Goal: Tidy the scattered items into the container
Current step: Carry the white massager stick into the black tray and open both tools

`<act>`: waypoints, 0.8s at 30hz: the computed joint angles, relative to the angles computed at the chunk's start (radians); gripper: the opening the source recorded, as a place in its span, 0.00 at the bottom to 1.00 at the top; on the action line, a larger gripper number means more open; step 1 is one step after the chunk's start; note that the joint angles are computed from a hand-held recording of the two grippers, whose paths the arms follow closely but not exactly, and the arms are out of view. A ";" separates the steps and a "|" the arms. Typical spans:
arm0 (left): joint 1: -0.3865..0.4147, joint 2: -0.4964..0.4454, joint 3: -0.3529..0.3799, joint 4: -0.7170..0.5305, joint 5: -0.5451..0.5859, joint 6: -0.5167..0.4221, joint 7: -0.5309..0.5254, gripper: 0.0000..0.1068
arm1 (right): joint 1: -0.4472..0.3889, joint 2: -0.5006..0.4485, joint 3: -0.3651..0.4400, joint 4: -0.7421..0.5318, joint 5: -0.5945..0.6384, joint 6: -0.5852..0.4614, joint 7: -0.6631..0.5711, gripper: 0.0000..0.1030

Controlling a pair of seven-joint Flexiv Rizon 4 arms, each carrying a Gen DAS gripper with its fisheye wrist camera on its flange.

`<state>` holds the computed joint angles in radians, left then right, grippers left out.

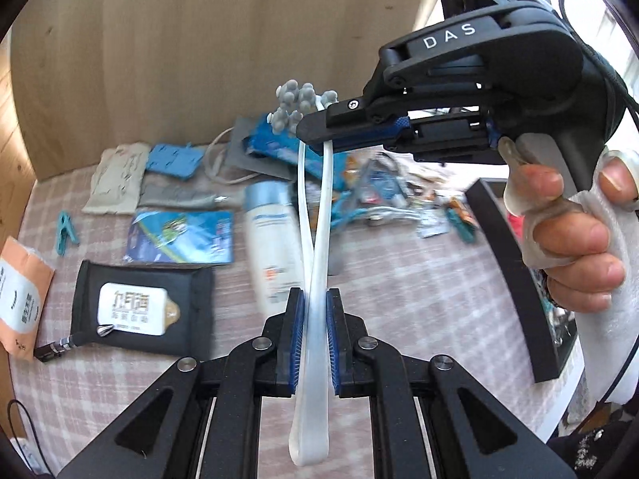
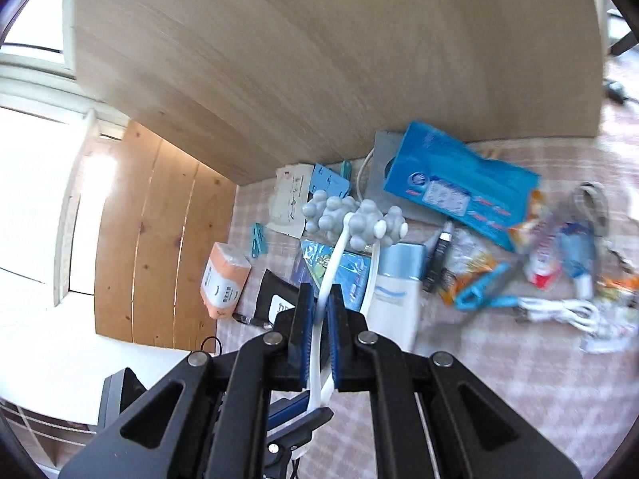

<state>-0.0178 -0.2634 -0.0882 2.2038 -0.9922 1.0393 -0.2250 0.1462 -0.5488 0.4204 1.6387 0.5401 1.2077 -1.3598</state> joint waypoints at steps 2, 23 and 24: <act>-0.025 0.029 -0.012 0.029 -0.009 0.022 0.014 0.10 | -0.015 0.044 -0.003 0.043 0.010 0.015 -0.001 0.07; -0.407 0.081 -0.156 0.033 -0.062 0.063 -0.022 0.08 | -0.134 0.615 -0.283 0.633 0.103 0.094 0.079 0.07; -0.420 0.076 -0.161 0.027 -0.057 0.063 -0.031 0.08 | -0.138 0.635 -0.300 0.656 0.081 0.092 0.094 0.07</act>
